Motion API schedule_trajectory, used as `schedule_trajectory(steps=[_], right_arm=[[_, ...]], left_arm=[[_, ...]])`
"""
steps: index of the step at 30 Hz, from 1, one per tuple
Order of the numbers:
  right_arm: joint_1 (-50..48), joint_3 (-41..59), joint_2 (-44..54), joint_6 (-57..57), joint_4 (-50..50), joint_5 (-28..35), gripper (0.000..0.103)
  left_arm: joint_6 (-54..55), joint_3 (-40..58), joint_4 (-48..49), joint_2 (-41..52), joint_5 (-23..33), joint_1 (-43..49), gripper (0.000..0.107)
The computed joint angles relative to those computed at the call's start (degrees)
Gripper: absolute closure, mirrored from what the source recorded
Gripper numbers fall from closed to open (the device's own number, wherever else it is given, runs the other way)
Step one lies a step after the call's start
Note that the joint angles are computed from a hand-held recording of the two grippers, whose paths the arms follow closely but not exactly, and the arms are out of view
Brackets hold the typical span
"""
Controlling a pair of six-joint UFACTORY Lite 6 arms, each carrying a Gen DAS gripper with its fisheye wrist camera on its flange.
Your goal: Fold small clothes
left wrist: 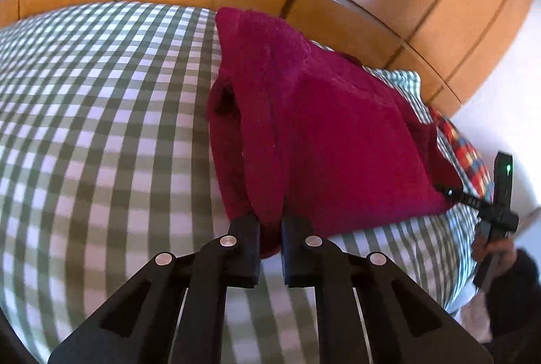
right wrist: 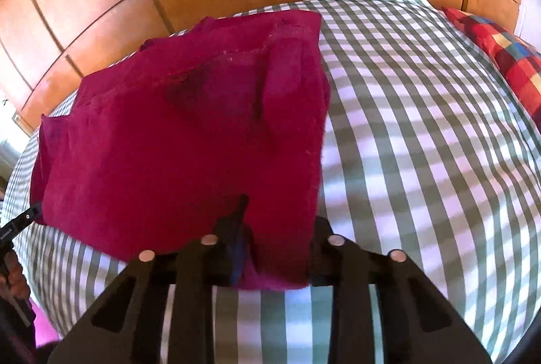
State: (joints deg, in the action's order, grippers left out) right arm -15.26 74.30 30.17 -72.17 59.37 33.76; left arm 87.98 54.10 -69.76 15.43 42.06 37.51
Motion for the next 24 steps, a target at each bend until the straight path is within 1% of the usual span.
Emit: schedule_trajectory(steps=[4, 6, 10, 12, 13, 15, 16, 18, 19, 20, 22, 24], right_arm=[[-4.7, -15.5, -11.5, -8.9, 1.6, 3.1, 0.082], [-8.6, -22.5, -17.0, -11.7, 0.6, 6.1, 0.082], [-15.3, -32.1, -26.5, -13.0, -6.9, 11.2, 0.082], [-17.9, -35.0, -30.0, -13.6, -11.0, 13.1, 0.081], [-18.7, -35.6, -30.8, -13.7, -12.3, 13.8, 0.081], [-20.1, -35.7, -32.0, -14.0, -12.8, 15.1, 0.068], [-20.8, -34.9, -32.0, -14.3, -11.8, 16.2, 0.053], [-22.1, -32.7, -32.2, -15.2, -7.3, 17.6, 0.038], [-21.9, -32.0, -32.5, -15.4, -5.6, 17.2, 0.035], [-21.0, -30.7, -32.2, -15.4, -3.4, 16.3, 0.032], [-18.9, -29.1, -30.8, -15.9, 0.3, 13.2, 0.031], [-16.0, -27.7, -28.9, -16.1, 3.6, 8.9, 0.032]], left_arm=[[3.0, -8.1, 5.1, -7.0, 5.8, 7.5, 0.099], [5.3, -13.9, 8.2, -11.9, 9.1, 12.5, 0.099], [7.9, -22.7, 16.7, -20.2, 17.6, 25.8, 0.099], [9.2, -25.5, 22.0, -23.0, 21.0, 32.7, 0.099], [9.4, -26.2, 23.5, -23.6, 21.6, 34.6, 0.099], [9.3, -27.4, 24.8, -25.6, 22.3, 36.8, 0.099], [9.3, -27.3, 24.2, -26.2, 22.3, 36.5, 0.098], [9.6, -26.1, 22.2, -27.2, 24.0, 36.0, 0.098], [9.1, -25.1, 21.0, -26.9, 24.5, 35.1, 0.091], [8.6, -24.2, 19.9, -27.0, 25.1, 34.7, 0.088], [8.5, -22.9, 17.3, -26.6, 26.1, 33.8, 0.067], [8.6, -21.5, 14.4, -26.6, 24.6, 30.9, 0.064]])
